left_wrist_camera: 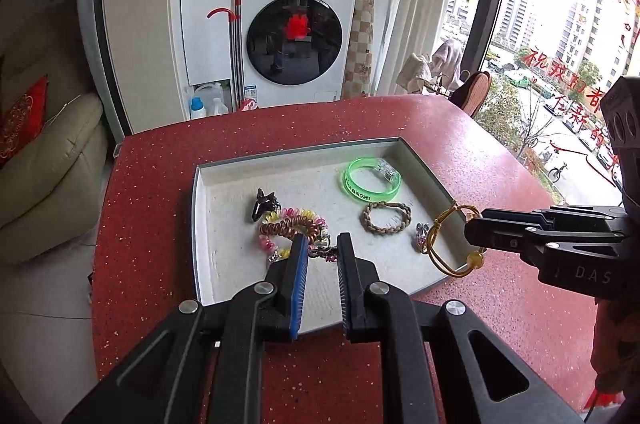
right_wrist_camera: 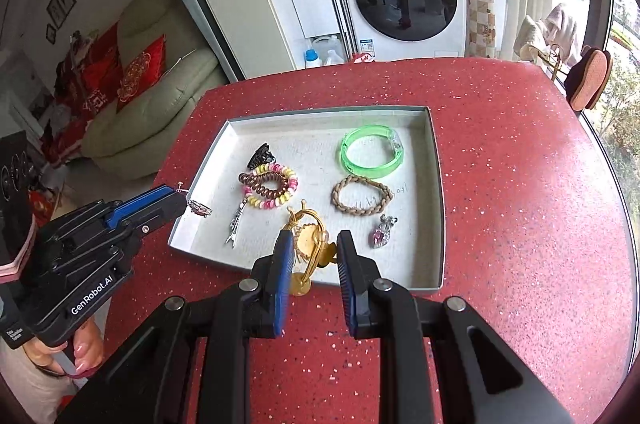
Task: Organize jewelry
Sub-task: 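Carry the heart pendant left and yellow hair tie right into the tray, open both grippers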
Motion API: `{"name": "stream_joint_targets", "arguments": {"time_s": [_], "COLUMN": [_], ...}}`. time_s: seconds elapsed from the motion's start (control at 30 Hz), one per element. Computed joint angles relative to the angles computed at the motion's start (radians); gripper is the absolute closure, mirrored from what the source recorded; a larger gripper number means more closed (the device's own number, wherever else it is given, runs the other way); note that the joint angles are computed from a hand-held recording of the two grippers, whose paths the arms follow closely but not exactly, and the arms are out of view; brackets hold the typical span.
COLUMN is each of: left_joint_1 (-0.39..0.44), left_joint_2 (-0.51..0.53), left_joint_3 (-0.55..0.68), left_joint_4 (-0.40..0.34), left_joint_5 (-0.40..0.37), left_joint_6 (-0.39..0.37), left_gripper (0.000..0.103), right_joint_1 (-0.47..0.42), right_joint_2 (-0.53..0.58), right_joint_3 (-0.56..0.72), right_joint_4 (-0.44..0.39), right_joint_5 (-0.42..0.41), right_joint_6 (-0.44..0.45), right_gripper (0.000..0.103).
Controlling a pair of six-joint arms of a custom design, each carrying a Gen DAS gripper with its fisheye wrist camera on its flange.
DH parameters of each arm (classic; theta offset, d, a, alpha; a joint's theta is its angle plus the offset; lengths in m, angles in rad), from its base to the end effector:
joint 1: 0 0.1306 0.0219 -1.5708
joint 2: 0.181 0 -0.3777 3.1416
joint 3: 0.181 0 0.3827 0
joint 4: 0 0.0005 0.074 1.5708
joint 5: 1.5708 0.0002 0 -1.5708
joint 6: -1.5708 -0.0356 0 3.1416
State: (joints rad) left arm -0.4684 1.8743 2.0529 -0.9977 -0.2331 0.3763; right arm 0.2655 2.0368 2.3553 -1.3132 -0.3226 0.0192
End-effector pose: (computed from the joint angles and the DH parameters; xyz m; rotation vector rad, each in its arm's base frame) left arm 0.5821 -0.2859 0.4533 -0.0003 2.3652 -0.1299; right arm 0.6452 0.1866 0.4613 -0.4861 2.5208 0.5074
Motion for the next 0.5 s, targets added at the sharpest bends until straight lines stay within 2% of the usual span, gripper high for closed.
{"name": "stream_joint_targets", "arguments": {"time_s": [0.23, 0.5], "left_joint_1": [0.012, 0.014], "left_joint_2": [0.097, 0.161], "left_joint_3": [0.087, 0.131], "left_joint_4": [-0.051, -0.077], "left_joint_5": [0.002, 0.006], "left_joint_6": [0.030, 0.033], "left_gripper": [0.070, 0.070], "right_joint_1": [0.002, -0.003], "right_joint_2": [0.094, 0.150], "right_joint_3": [0.116, 0.164], "right_joint_4": [-0.043, -0.067], "right_joint_5": [0.017, 0.026], "right_joint_6": [-0.001, -0.001], "right_gripper": [0.079, 0.079]}}
